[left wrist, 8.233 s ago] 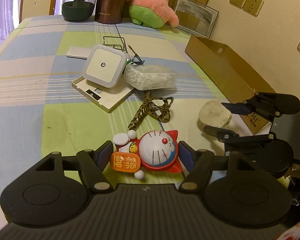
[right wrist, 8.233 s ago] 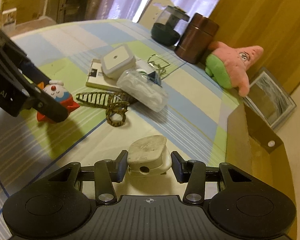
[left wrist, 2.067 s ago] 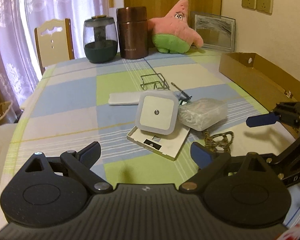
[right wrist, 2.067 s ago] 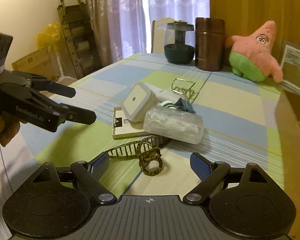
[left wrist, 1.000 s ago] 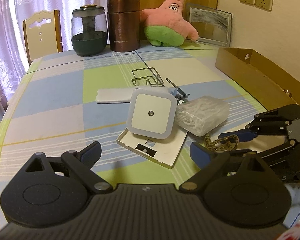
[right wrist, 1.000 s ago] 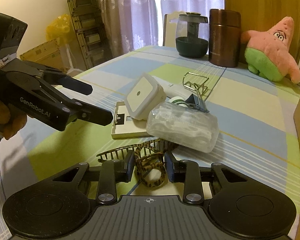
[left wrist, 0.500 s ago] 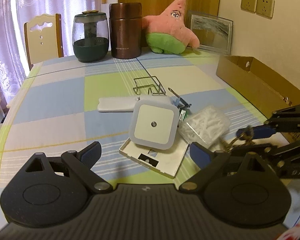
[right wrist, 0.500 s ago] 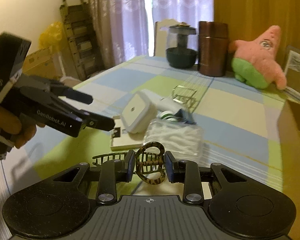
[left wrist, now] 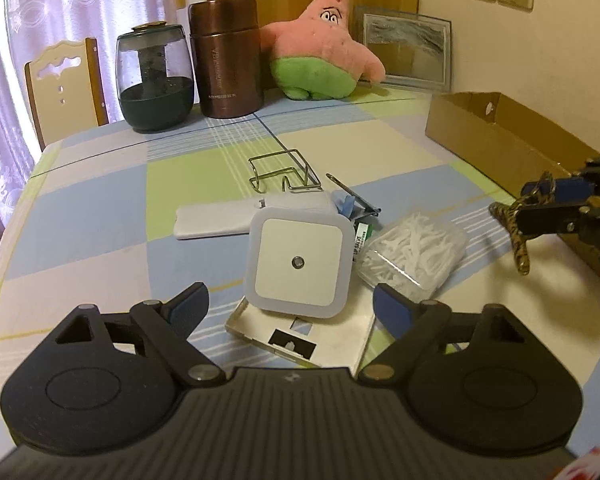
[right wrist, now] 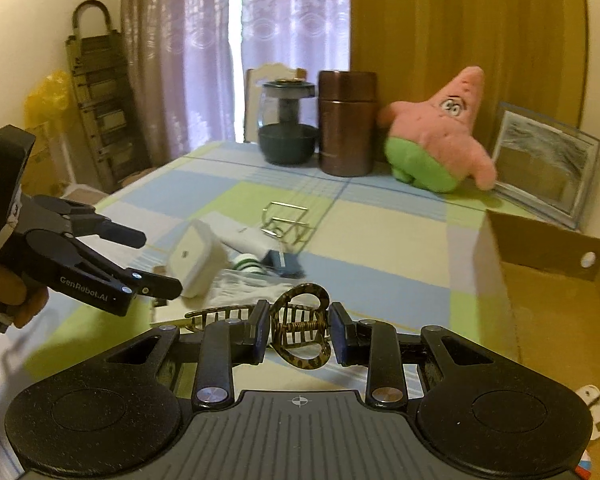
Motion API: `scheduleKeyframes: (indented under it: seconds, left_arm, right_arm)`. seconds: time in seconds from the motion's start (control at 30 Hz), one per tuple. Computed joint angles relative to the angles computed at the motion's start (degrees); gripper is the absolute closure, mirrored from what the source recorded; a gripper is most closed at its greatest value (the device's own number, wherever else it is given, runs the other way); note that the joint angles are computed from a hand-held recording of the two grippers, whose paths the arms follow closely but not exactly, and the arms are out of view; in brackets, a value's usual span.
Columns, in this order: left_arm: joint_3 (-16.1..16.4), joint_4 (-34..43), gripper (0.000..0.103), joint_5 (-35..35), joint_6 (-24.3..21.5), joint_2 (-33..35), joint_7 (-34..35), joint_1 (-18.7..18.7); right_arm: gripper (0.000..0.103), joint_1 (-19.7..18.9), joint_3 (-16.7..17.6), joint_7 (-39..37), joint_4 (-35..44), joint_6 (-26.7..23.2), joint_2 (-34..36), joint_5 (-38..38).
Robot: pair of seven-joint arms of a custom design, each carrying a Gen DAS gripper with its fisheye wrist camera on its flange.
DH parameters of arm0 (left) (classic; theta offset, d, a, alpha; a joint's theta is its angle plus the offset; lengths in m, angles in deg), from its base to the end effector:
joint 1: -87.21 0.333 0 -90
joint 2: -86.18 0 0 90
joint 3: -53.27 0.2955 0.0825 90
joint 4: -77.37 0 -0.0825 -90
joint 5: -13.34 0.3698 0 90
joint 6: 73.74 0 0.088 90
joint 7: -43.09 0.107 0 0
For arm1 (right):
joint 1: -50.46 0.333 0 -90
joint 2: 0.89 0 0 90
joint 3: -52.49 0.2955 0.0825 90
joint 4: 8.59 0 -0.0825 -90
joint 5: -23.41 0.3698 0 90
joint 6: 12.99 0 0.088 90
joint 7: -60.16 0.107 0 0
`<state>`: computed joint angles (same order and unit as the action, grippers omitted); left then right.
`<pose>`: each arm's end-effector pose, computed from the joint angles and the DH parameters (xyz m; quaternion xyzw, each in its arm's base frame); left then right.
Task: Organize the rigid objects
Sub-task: 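Close the left gripper on the white square night light while the right gripper lifts the clip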
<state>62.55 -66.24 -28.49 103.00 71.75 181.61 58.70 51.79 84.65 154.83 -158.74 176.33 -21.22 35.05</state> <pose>0.4632 -0.1016 0.4429 -0.4820 0.7743 -0.3414 0.2270 0.3841 0.2425 0.4639 -0.7201 0.5003 -0.2586 0.4054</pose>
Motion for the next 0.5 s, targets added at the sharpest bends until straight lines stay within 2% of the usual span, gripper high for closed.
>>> scheduleKeyframes:
  seconds: [0.13, 0.3, 0.43, 0.5]
  left_arm:
    - [0.3, 1.3, 0.023, -0.6, 1.7, 2.1, 1.8, -0.9]
    - [0.8, 3.8, 0.028, -6.7, 1.0, 4.2, 8.1, -2.2]
    - [-1.5, 5.2, 0.029, -9.8, 1.7, 5.7, 11.1, -0.8]
    - [-3.0, 5.8, 0.034, -10.3, 1.8, 6.5, 11.4, 0.5]
  right_arm:
    - [0.075, -4.3, 3.9, 1.8, 0.0, -1.0, -1.0, -0.2]
    - [0.075, -5.4, 4.2, 3.8, -0.1, -1.6, -1.0, -1.9]
    - [0.075, -6.3, 4.7, 5.2, 0.0, -2.0, -0.9, -3.2]
    - [0.075, -6.7, 5.0, 5.9, 0.1, -2.2, -0.9, -3.9]
